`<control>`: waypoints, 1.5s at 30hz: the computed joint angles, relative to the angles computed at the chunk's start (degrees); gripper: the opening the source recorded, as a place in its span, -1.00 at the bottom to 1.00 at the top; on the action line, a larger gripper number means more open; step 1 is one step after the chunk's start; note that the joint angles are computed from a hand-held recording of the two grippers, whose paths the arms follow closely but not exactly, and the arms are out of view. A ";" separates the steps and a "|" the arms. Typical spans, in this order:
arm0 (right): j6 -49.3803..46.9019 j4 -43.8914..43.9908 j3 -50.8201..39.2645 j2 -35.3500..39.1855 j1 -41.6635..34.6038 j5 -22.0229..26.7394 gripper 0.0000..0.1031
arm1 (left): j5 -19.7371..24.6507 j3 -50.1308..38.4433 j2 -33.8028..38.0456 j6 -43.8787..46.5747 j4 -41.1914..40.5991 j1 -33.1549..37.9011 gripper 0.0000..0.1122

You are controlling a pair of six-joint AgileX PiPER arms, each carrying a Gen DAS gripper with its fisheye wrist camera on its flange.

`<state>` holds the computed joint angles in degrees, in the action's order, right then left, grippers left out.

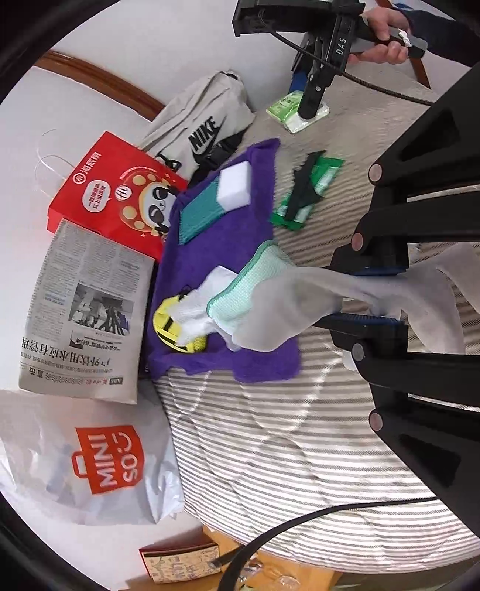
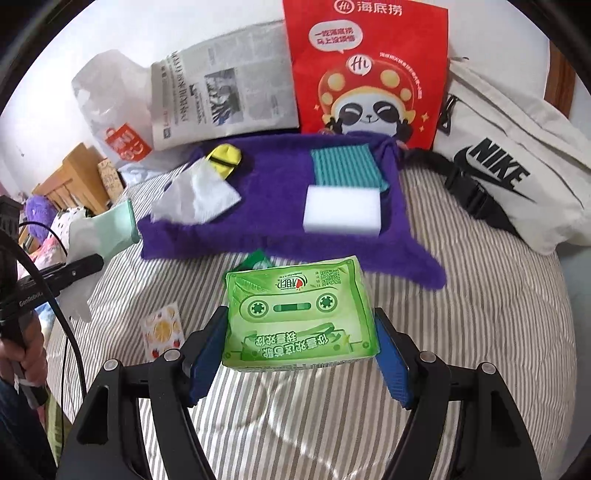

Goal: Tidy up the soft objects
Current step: 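Lower the green pack onto the teal cloth while the left tool lays the glove down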

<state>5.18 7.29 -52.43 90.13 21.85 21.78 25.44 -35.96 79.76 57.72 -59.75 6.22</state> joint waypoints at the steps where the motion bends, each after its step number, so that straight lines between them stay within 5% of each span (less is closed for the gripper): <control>1: 0.97 -1.01 -1.18 0.54 -0.18 0.43 0.43 | 0.34 -1.11 0.74 0.08 -0.39 -0.27 -0.72; 21: 1.94 -3.01 -33.86 21.91 -4.70 9.75 0.43 | -0.94 -30.44 21.29 -29.79 24.35 -10.84 -0.72; 45: 1.09 -4.61 -67.09 47.68 -7.75 22.77 0.43 | 7.16 -55.47 41.98 -39.63 31.25 -13.99 -0.72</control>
<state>6.27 2.68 -119.52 137.81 14.11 44.55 32.60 -91.42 121.74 18.09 -28.50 -7.77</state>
